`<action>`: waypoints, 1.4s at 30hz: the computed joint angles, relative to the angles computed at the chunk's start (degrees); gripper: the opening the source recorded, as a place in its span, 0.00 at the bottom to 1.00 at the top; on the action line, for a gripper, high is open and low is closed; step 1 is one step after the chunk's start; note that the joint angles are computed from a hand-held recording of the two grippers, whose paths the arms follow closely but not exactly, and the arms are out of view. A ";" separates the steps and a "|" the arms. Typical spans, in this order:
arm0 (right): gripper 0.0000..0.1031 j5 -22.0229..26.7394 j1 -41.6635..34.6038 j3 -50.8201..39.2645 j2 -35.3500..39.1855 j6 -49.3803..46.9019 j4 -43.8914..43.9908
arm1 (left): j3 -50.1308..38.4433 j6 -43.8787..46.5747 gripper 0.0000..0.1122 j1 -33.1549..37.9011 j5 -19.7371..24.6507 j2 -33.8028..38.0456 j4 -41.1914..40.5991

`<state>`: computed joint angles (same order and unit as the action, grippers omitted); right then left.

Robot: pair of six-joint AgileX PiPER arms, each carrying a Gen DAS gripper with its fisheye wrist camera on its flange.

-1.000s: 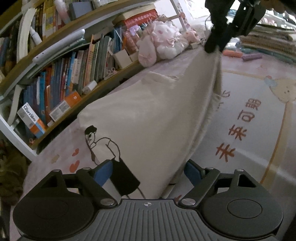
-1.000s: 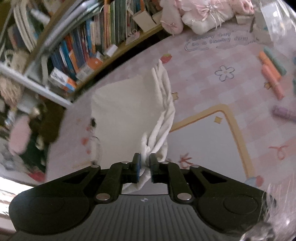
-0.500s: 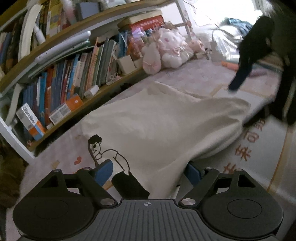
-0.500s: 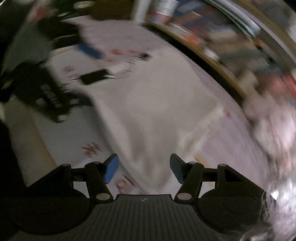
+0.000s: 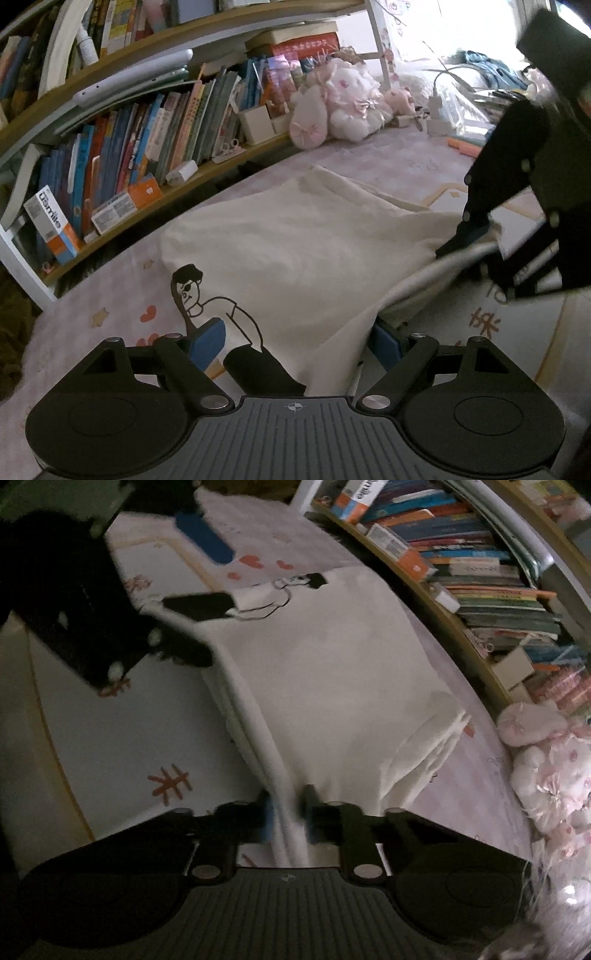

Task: Fold clothes
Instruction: 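Lay the edge down, open the right gripper and withdraw both grippers, then close the left gripper on the shirt end while the right gripper grasps beside it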

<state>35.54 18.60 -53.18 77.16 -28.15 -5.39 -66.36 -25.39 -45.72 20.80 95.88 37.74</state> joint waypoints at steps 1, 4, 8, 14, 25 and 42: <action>0.10 -0.05 -0.03 -0.23 -0.46 0.12 -0.03 | 0.03 0.13 0.76 -0.08 0.16 0.04 0.24; 0.09 -0.21 0.34 -1.05 -1.63 1.11 -0.73 | 0.57 0.29 0.76 -0.39 0.38 -0.03 1.34; 0.09 0.35 0.84 -2.04 -2.87 1.73 -1.88 | 4.73 -7.42 0.50 -1.42 -1.69 -1.52 12.72; 0.09 0.91 1.22 -2.71 -2.64 1.58 -2.33 | 7.70 -7.98 0.31 -3.19 -0.61 -1.55 19.55; 0.10 0.06 1.39 -0.06 -2.69 2.22 -2.55 | 6.35 2.16 0.06 -1.17 -2.05 -2.59 8.11; 0.26 -8.93 2.23 11.40 -5.77 7.28 -20.21 | 2.96 16.57 0.07 -0.37 0.90 -2.36 -4.78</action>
<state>26.61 20.83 -41.78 71.40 -20.87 -25.60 -63.41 -8.82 -46.09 21.70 93.52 32.96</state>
